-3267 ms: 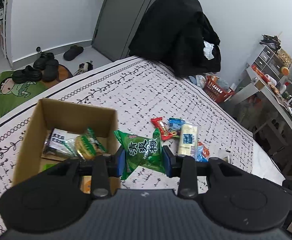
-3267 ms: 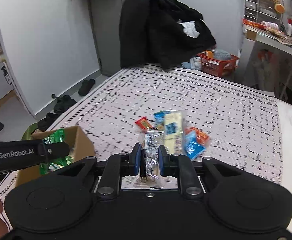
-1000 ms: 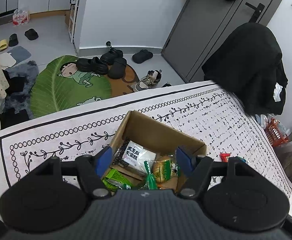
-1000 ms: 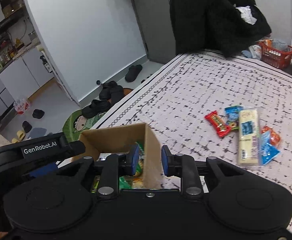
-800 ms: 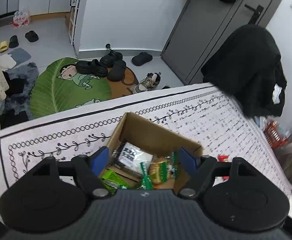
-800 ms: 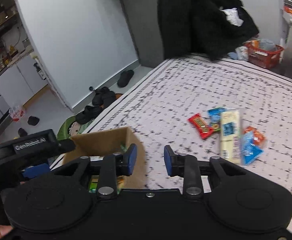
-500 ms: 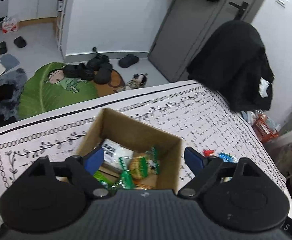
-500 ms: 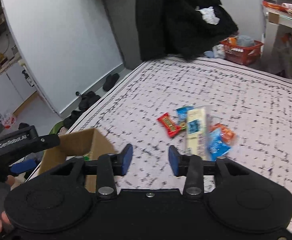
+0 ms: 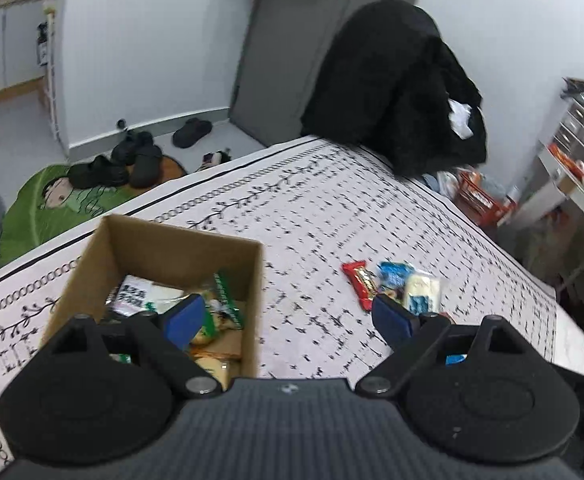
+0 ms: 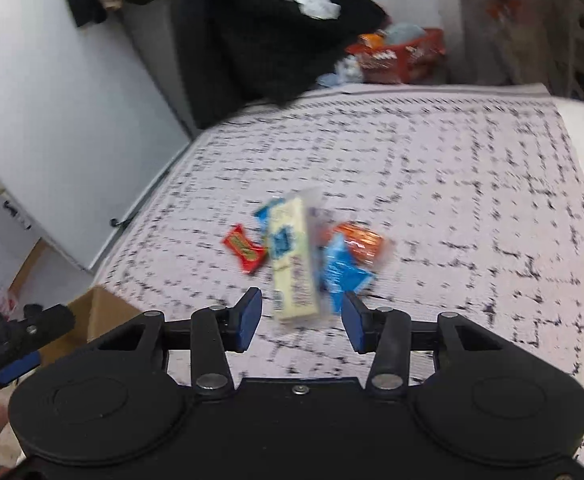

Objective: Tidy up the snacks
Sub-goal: 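Move both tools back over the remaining snacks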

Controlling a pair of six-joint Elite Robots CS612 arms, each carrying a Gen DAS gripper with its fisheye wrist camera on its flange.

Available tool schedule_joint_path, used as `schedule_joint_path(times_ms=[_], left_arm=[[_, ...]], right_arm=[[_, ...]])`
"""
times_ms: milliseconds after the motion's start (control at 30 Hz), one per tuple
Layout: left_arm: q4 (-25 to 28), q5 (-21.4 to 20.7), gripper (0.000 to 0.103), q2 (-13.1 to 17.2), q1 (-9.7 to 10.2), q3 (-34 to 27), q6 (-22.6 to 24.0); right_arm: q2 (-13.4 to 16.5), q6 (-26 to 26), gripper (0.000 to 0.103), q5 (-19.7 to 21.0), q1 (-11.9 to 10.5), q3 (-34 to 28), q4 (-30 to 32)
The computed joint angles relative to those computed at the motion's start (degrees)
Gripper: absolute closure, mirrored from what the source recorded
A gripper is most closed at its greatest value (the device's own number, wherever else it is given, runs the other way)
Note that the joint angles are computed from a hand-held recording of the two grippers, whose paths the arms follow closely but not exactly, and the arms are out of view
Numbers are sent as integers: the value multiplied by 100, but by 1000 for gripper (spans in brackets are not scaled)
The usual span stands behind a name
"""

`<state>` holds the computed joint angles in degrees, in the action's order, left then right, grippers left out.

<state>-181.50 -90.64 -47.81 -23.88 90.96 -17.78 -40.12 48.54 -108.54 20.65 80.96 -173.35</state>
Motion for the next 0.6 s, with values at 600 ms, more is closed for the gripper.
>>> schedule_joint_path(times_ms=[600], left_arm=[[495, -235, 15, 295, -318, -379, 497]], right_arm=[[177, 617, 59, 931, -384, 268, -634]])
